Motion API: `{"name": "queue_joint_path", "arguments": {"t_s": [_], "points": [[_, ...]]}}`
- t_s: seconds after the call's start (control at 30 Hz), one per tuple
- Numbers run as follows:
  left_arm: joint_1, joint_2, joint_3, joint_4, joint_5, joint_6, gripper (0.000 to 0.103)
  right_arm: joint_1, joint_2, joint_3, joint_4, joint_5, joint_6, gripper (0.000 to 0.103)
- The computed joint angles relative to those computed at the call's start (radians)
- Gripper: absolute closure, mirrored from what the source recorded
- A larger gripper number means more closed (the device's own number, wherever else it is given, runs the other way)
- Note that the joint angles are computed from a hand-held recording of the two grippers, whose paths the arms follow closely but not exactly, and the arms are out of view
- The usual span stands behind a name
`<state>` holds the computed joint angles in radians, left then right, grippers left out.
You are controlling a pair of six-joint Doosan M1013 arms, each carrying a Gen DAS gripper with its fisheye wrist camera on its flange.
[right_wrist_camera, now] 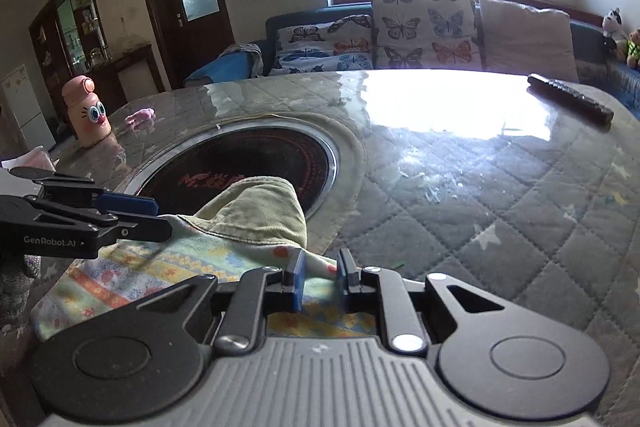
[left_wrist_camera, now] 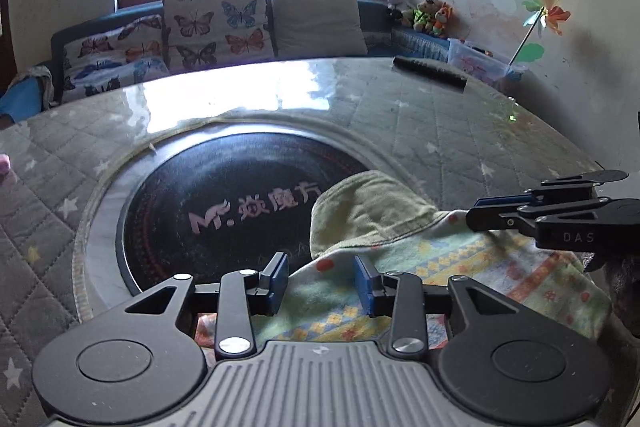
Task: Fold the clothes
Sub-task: 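Press and tuck the folded shirt edges with both open grippers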
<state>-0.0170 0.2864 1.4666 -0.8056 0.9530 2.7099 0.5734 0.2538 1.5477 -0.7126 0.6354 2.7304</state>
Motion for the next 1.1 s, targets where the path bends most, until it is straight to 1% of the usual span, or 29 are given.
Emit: {"name": "queue_joint_path", "arguments": {"t_s": [0.1,0.23,0.33,0.43,0.53,0.63,0.87,0.93,1.03,1.1], "points": [[-0.001,0.006,-0.002,0.015,-0.013,-0.018,0.064,0.007,0.001,-0.002,-0.027,0.002,0.011,0.087],[-0.001,0.014,-0.004,0.024,-0.014,-0.042,0.063,0.008,0.007,-0.010,-0.008,0.020,-0.006,0.087],[0.004,0.005,0.002,0.011,-0.024,-0.024,0.063,0.015,0.004,-0.012,-0.024,0.028,-0.003,0.086],[0.014,0.005,-0.001,-0.001,-0.032,-0.033,0.063,0.026,-0.001,-0.015,-0.037,0.015,-0.021,0.086],[0.014,0.005,0.003,0.023,-0.046,-0.042,0.064,0.037,-0.004,-0.021,-0.025,-0.011,-0.058,0.085],[0.011,0.000,0.019,0.039,-0.072,-0.027,0.064,0.051,0.003,-0.034,0.021,-0.038,-0.152,0.080],[0.031,-0.014,0.024,0.009,-0.066,-0.020,0.064,0.090,0.037,-0.069,0.149,-0.020,-0.387,0.079],[0.041,-0.018,0.024,0.002,-0.062,-0.028,0.064,0.103,0.040,-0.070,0.140,-0.020,-0.397,0.078],[0.054,-0.023,0.026,0.002,-0.058,-0.047,0.062,0.116,0.040,-0.067,0.165,-0.037,-0.432,0.078],[0.061,-0.030,0.032,0.010,-0.061,-0.058,0.055,0.129,0.045,-0.070,0.156,-0.024,-0.454,0.078]]}}
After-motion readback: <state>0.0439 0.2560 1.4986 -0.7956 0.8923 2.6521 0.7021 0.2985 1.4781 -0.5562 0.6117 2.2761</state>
